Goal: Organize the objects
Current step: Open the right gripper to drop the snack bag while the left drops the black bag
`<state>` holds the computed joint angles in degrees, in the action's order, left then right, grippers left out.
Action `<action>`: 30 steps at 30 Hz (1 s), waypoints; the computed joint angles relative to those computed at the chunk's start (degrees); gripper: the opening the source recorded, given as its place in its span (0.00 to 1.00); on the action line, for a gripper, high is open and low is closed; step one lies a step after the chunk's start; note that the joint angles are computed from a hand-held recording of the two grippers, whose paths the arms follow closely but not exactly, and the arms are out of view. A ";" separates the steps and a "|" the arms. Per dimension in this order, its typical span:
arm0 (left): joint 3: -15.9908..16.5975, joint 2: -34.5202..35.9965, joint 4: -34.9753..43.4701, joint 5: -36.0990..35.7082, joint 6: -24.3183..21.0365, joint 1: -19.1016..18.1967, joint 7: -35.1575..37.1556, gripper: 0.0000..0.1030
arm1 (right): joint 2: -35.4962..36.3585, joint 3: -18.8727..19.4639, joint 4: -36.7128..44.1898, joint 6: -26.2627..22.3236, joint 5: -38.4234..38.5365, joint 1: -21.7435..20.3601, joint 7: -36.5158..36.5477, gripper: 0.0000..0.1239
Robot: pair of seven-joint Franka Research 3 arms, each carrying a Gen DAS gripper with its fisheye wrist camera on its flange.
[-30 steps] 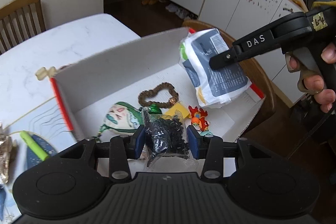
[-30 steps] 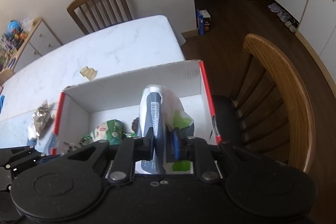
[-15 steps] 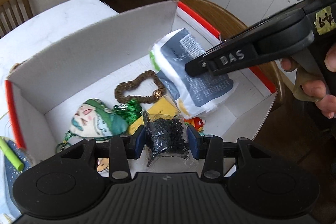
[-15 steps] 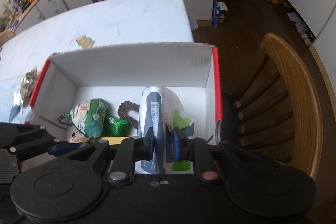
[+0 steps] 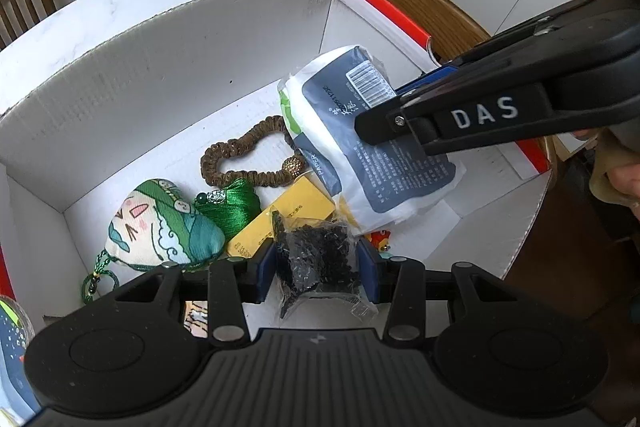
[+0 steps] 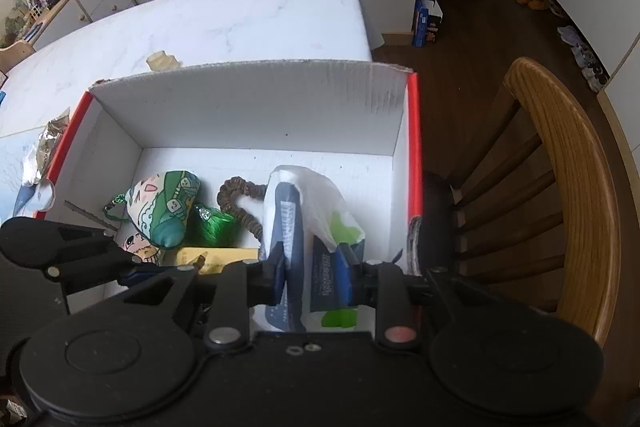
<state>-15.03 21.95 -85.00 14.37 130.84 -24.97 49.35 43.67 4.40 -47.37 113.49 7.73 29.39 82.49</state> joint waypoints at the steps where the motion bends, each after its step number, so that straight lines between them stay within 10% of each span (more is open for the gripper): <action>1: -0.01 0.09 0.14 -0.07 -0.05 -0.01 -0.03 0.42 | -0.18 0.05 -0.20 0.11 0.15 -0.13 -0.04 0.23; 30: -0.14 -14.60 -15.27 5.10 10.39 2.00 -8.69 0.61 | -14.35 3.20 -19.13 10.99 6.87 -2.23 -4.08 0.61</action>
